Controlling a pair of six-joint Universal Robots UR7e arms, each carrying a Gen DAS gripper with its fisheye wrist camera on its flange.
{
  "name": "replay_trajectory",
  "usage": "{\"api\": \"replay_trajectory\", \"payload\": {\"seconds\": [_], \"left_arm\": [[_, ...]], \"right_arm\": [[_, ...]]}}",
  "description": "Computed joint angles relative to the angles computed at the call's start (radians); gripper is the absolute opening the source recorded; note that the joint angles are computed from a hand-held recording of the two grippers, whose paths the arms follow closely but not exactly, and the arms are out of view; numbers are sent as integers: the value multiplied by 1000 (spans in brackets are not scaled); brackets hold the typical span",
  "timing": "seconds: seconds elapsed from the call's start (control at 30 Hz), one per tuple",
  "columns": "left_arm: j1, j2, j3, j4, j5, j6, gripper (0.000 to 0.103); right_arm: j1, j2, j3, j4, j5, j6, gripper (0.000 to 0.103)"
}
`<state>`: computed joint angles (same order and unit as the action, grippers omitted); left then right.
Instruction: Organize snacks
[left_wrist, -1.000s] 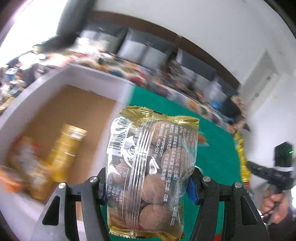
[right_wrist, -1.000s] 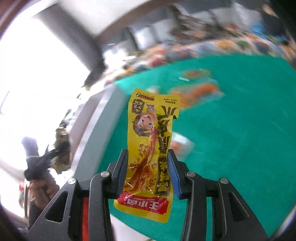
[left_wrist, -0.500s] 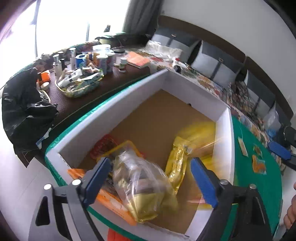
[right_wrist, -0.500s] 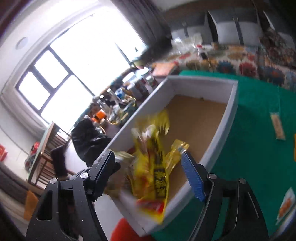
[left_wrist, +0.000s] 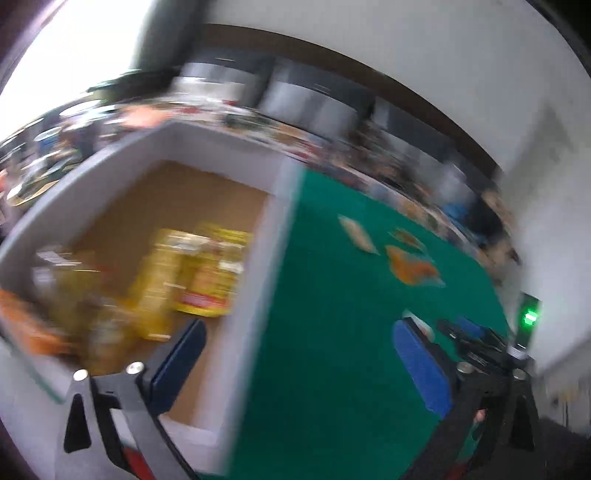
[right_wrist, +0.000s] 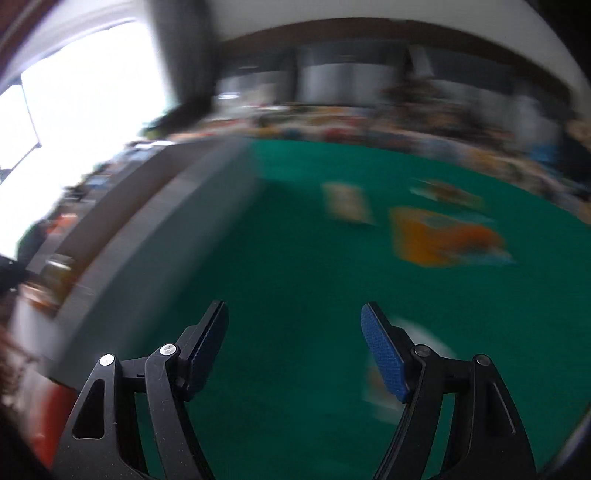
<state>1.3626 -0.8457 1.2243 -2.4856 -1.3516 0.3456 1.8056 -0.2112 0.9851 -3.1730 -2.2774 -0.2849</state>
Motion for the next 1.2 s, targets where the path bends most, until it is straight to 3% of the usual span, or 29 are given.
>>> {"api": "replay_trajectory", "payload": {"seconds": [0.1, 0.2, 0.3, 0.4, 0.47, 0.63, 0.7, 1.2], "left_arm": [[-35, 36, 49, 33, -25, 40, 103], [-58, 114, 51, 35, 28, 50, 103], [-66, 203, 17, -4, 104, 59, 102], [-71, 285, -38, -82, 196, 111, 102], [-72, 326, -73, -120, 238, 153, 102], [-59, 395, -138, -143, 294, 220, 103], [-59, 394, -104, -231, 290, 287, 103], [-56, 395, -116, -199, 274, 270, 103]], "right_arm": [[-60, -113, 245, -212, -129, -13, 77], [-114, -197, 414, -312, -216, 14, 77], [-162, -264, 540, -373, -243, 68, 77], [-202, -305, 613, -429, -212, 105, 77], [-207, -308, 636, -501, -214, 86, 78], [-212, -306, 612, -478, -221, 76, 82], [-214, -304, 609, -475, -218, 82, 84], [-212, -303, 624, -490, -229, 86, 87]]}}
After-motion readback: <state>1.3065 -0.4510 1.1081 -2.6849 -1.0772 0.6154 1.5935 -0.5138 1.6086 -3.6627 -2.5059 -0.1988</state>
